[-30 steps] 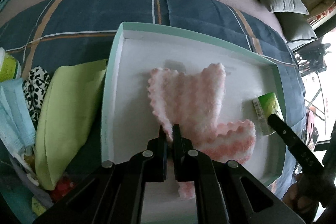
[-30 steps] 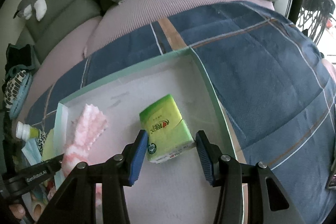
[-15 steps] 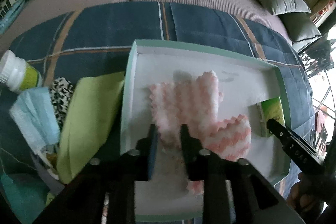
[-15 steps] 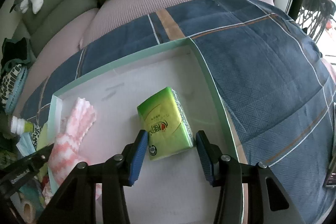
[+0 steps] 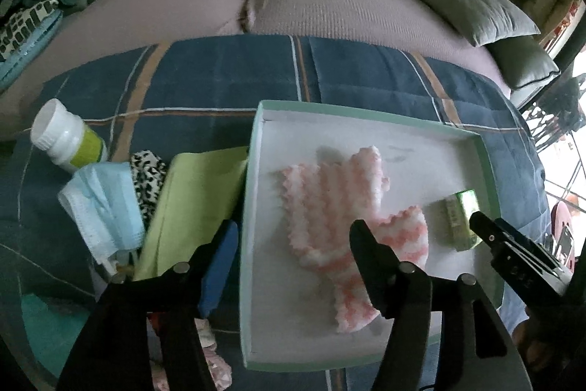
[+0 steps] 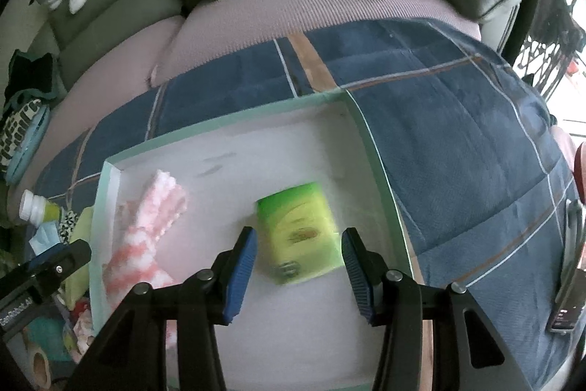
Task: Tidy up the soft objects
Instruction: 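Lower the cloth into the tray and open the left gripper, then move both tools back toward the remaining pile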
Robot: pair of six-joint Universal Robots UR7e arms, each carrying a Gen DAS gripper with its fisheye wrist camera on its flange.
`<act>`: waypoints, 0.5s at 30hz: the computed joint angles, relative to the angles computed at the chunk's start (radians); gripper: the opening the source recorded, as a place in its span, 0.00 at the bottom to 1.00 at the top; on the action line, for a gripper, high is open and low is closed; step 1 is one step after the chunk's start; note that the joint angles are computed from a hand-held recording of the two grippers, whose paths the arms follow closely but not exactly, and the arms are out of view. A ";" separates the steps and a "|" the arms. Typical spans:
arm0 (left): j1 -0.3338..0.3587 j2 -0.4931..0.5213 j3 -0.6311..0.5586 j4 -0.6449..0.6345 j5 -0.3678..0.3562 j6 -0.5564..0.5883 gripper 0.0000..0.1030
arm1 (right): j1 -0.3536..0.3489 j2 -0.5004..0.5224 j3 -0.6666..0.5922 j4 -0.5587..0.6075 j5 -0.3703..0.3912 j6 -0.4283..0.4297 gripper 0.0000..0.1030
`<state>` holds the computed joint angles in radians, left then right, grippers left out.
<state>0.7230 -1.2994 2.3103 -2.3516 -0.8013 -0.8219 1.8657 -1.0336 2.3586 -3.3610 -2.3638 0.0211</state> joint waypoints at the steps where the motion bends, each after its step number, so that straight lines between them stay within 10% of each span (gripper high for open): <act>1: -0.002 -0.004 0.002 0.003 0.004 -0.005 0.65 | 0.005 0.002 -0.002 0.000 -0.008 -0.003 0.53; 15: 0.002 -0.062 0.042 0.034 0.086 -0.100 0.78 | 0.070 0.039 -0.033 0.054 -0.023 -0.009 0.58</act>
